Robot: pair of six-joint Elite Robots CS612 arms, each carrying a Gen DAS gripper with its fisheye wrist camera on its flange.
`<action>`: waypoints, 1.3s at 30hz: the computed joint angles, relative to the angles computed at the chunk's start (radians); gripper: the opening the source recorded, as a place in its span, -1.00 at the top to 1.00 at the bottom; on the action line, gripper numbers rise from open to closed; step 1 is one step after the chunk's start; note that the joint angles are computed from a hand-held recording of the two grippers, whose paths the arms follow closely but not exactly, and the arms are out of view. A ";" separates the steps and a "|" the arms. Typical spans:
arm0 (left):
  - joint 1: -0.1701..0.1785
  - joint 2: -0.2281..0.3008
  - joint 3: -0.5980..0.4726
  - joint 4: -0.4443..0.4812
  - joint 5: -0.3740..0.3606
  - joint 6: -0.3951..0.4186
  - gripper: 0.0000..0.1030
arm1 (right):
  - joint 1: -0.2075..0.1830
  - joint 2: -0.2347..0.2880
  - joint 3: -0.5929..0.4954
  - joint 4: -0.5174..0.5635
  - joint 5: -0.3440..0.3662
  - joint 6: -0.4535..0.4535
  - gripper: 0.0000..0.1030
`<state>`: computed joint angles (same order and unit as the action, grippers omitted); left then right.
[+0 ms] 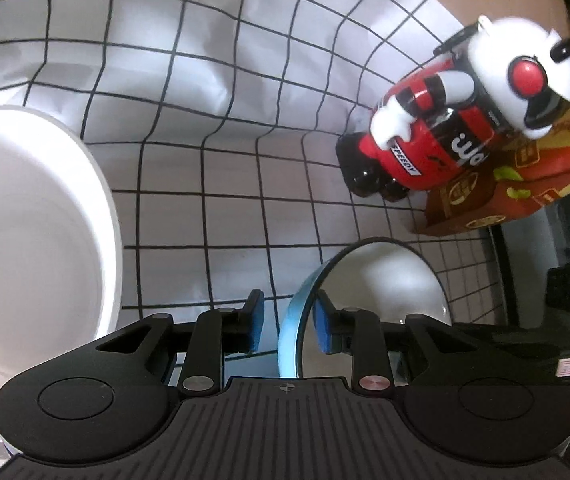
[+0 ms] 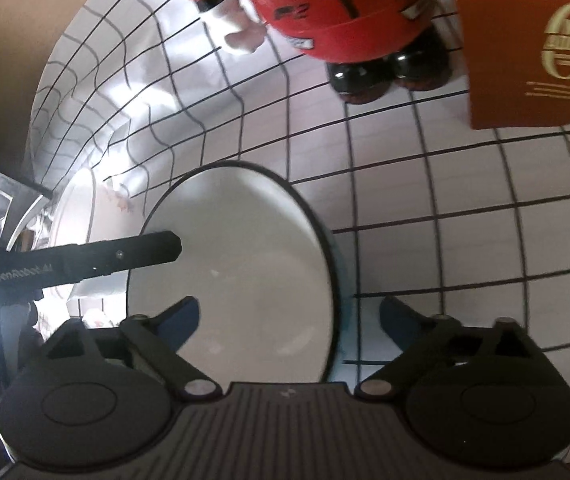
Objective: Organize plates and bowls
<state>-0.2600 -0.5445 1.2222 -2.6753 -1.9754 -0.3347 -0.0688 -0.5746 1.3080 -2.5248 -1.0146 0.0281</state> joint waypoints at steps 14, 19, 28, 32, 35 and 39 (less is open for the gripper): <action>0.000 0.003 -0.005 -0.001 -0.008 0.000 0.45 | -0.016 0.021 -0.033 0.039 0.058 0.146 -1.00; -0.008 0.002 -0.004 0.027 0.017 0.011 0.45 | -0.005 0.020 -0.052 0.100 0.031 0.037 -1.00; -0.022 0.005 -0.007 0.090 0.017 0.032 0.56 | -0.015 -0.008 0.014 -0.014 0.003 0.071 -0.05; -0.025 0.007 -0.005 0.089 0.029 0.002 0.59 | -0.022 -0.021 0.035 -0.019 0.025 0.044 0.06; -0.029 -0.005 0.012 0.088 0.043 0.011 0.59 | -0.009 -0.024 0.040 -0.053 -0.024 0.010 0.07; -0.033 -0.003 0.009 0.110 0.050 0.017 0.59 | 0.012 -0.024 0.042 -0.098 -0.102 -0.045 0.07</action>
<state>-0.2930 -0.5471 1.2310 -2.5654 -1.9258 -0.3182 -0.0568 -0.5989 1.3496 -2.6228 -1.1169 -0.0165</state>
